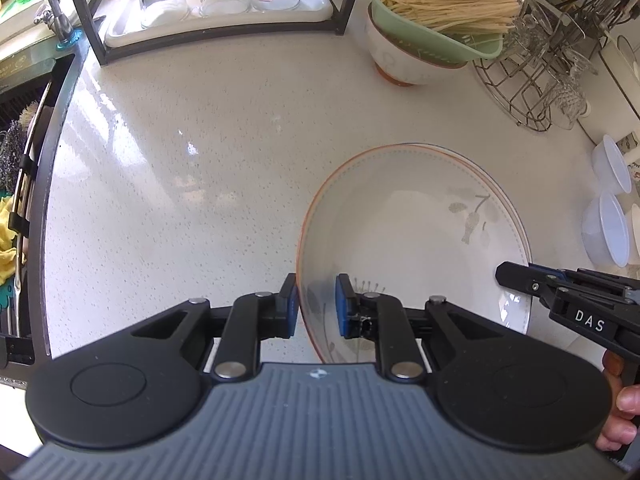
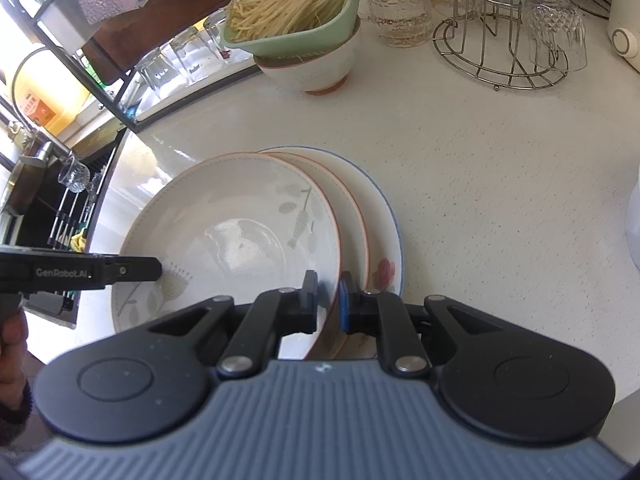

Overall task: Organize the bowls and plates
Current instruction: 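Lower the second leaf-pattern plate onto the stack with both grippers, then open both grippers and pull them back from the plate stack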

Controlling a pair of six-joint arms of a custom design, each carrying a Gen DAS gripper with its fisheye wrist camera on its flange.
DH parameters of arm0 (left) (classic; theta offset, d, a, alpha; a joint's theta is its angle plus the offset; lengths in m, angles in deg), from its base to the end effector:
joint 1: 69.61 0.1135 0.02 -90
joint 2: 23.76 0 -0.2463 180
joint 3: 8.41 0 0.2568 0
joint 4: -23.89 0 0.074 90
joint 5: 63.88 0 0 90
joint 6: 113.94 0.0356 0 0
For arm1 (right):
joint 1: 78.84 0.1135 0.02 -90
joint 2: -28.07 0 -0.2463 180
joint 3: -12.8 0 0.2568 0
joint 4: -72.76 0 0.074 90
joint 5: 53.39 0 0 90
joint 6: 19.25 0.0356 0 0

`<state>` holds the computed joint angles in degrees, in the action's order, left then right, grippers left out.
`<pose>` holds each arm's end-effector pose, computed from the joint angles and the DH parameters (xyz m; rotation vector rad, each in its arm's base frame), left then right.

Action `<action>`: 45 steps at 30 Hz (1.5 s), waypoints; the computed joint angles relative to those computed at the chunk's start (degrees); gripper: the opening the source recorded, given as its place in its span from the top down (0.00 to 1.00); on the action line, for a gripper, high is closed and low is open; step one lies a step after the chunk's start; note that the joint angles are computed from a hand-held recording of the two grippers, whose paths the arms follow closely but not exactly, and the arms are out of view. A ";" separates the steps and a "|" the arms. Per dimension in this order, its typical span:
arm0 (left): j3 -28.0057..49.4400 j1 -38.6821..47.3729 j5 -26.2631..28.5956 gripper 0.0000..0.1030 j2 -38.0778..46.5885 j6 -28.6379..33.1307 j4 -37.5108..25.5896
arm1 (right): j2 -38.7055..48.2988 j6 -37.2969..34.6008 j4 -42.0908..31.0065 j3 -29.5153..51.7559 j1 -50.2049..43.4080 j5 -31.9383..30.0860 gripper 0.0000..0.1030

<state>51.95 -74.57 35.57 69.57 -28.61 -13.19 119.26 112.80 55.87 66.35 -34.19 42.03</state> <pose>0.2854 -0.0306 0.1171 0.0477 2.7961 -0.2716 0.2101 0.2028 0.1138 -0.0195 2.5877 0.4790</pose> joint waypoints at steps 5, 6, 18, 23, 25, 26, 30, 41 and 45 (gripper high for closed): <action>0.31 0.87 1.03 0.80 -0.20 -0.32 -0.70 | 0.87 0.85 -0.08 0.71 0.34 0.95 0.86; 0.37 1.26 1.47 0.80 -0.27 -0.13 -0.95 | 1.05 1.00 -0.01 0.81 0.40 1.12 0.86; -2.16 6.96 8.65 0.80 -5.06 0.67 -4.20 | 2.76 2.23 1.88 1.48 -0.16 1.22 0.86; -4.85 5.77 6.19 0.88 -8.29 0.17 -3.00 | 2.98 1.62 2.16 1.58 -0.41 1.22 0.86; -5.14 5.47 5.46 0.92 -8.40 -0.01 -2.48 | 2.75 1.61 2.21 1.37 -0.39 1.39 0.86; -5.20 5.60 5.58 0.92 -8.26 -0.06 -2.26 | 2.53 1.54 2.18 1.20 -0.41 1.39 0.86; -4.72 4.36 4.00 0.92 -7.21 -0.71 -1.36 | 1.43 1.57 2.37 0.14 -0.55 1.34 0.87; -0.70 -0.26 -1.64 0.91 -2.45 -6.83 -1.65 | -2.22 1.30 3.37 -2.82 -0.70 1.47 0.86; -1.62 -1.44 -2.63 0.88 -4.01 -8.20 -2.12 | -3.50 0.28 3.56 -3.79 -1.00 0.56 0.85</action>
<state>50.33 -76.01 32.93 65.56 -36.81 -15.31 115.77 113.07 59.43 62.56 -35.19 42.60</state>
